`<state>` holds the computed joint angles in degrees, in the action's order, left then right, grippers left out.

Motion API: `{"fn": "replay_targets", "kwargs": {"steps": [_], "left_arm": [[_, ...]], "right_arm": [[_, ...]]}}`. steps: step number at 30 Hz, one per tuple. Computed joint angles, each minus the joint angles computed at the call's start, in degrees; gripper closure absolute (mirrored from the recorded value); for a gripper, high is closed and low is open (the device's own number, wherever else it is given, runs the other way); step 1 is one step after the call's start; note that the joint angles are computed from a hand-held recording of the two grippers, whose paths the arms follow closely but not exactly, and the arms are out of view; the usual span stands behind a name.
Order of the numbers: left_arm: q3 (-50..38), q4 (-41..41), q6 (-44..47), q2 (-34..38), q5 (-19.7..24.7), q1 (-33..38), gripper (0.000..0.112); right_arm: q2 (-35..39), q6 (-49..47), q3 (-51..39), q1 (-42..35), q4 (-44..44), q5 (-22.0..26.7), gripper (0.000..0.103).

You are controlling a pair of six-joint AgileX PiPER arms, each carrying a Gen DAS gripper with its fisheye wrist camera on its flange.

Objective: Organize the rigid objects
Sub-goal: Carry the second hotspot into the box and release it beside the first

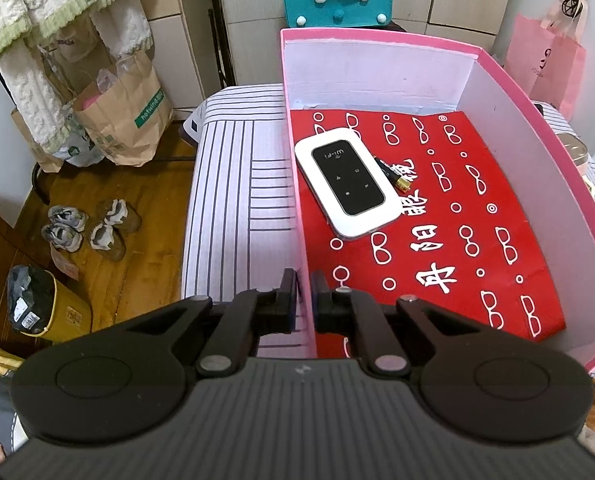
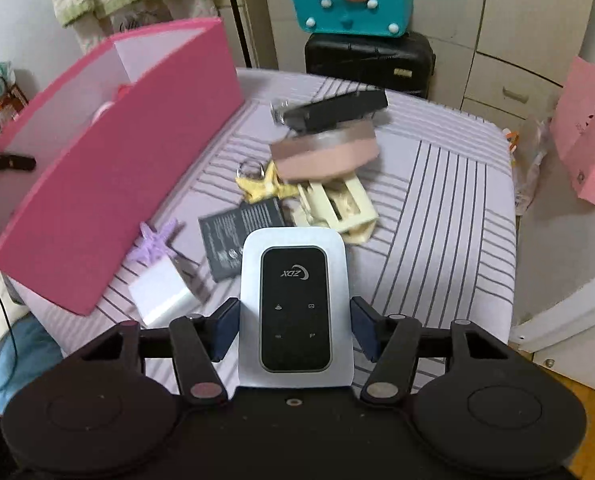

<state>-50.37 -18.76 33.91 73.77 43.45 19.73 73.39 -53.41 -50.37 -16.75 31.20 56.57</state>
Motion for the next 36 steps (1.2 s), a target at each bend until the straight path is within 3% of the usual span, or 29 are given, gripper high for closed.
{"fn": "replay_targets", "kwargs": {"steps": [9,17,25,29,33,36], "left_arm": [[-1.9,4.1,-2.7,0.4,2.9,-1.5,0.107],[-2.4,7.1,-6.3,-0.2,3.7,-3.2,0.108],[-3.1,3.6,-3.8,-0.6,6.6,-0.3,0.107],[-4.0,-0.4,-1.1,0.5,8.4,2.1,0.105],[-4.1,-3.4,2.5,1.4,9.2,4.6,0.104],[-3.9,-5.0,4.3,1.6,9.4,5.6,0.103]], "right_arm": [[-4.8,8.2,-9.7,6.4,1.1,6.1,0.039],[-1.7,14.8,-22.2,17.3,1.1,10.8,0.039],[11.0,22.1,-33.9,33.7,-6.8,6.7,0.039],[20.7,26.8,-39.8,42.5,-16.6,2.4,0.039],[28.2,32.4,-46.7,47.1,-26.0,3.4,0.039],[34.4,36.1,-53.6,48.9,-29.1,7.2,0.039]]}}
